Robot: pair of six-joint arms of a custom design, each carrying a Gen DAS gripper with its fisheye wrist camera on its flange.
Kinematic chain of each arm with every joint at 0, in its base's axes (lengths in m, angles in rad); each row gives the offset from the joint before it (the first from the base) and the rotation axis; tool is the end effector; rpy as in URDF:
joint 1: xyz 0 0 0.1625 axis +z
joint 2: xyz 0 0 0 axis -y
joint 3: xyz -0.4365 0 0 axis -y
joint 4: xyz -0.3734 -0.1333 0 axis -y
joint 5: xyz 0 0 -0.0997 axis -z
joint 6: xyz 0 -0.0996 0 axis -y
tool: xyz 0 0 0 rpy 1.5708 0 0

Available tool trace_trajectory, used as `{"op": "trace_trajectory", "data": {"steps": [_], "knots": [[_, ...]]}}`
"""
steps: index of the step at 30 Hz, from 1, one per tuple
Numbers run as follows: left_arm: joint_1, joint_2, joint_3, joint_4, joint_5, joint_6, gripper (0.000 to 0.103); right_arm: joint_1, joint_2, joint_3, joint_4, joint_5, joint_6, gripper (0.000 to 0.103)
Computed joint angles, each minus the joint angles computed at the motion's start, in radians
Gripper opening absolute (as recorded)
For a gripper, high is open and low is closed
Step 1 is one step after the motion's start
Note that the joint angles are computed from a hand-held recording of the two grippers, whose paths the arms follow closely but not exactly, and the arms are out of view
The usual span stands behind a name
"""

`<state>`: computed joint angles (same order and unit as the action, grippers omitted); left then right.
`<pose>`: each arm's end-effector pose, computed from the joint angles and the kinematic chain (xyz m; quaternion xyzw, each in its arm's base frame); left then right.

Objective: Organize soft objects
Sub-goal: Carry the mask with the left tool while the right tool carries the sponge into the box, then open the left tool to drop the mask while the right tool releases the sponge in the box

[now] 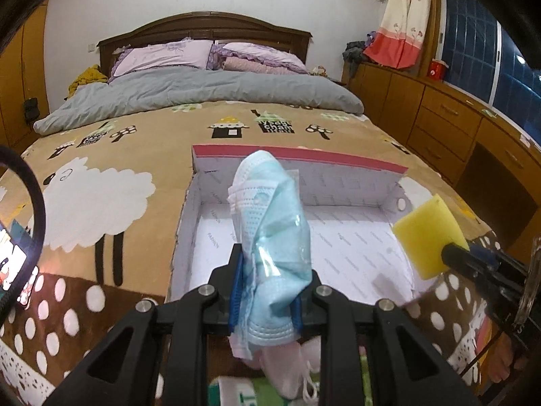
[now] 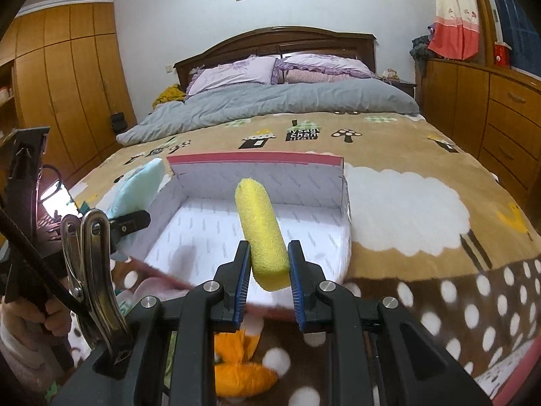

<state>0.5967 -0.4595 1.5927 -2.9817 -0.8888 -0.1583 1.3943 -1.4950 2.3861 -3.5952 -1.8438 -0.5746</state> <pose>-0.4412 -0.5367 -0.0292 0.3278 0.8751 -0.2878 0.2096 0.0351 -0.4094 0.3570 0.0937 -0.8338 0.4526 0.3019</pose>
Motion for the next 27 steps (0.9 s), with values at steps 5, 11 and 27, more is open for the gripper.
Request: {"op": "trace_trajectory", "data": {"steps": [5,11,27], "knots": [[0.026,0.039,-0.064,0.043,-0.001,0.002,0.024,-0.001,0.063,-0.068,0.004,-0.021,-0.006,0.023],[0.051,0.084,-0.131,0.095,0.0,0.005,0.024,-0.014,0.124,-0.136,0.019,-0.043,-0.012,0.023],[0.091,0.167,-0.248,0.218,0.001,-0.013,0.024,-0.049,0.2,-0.218,0.045,-0.058,-0.019,0.023]]}}
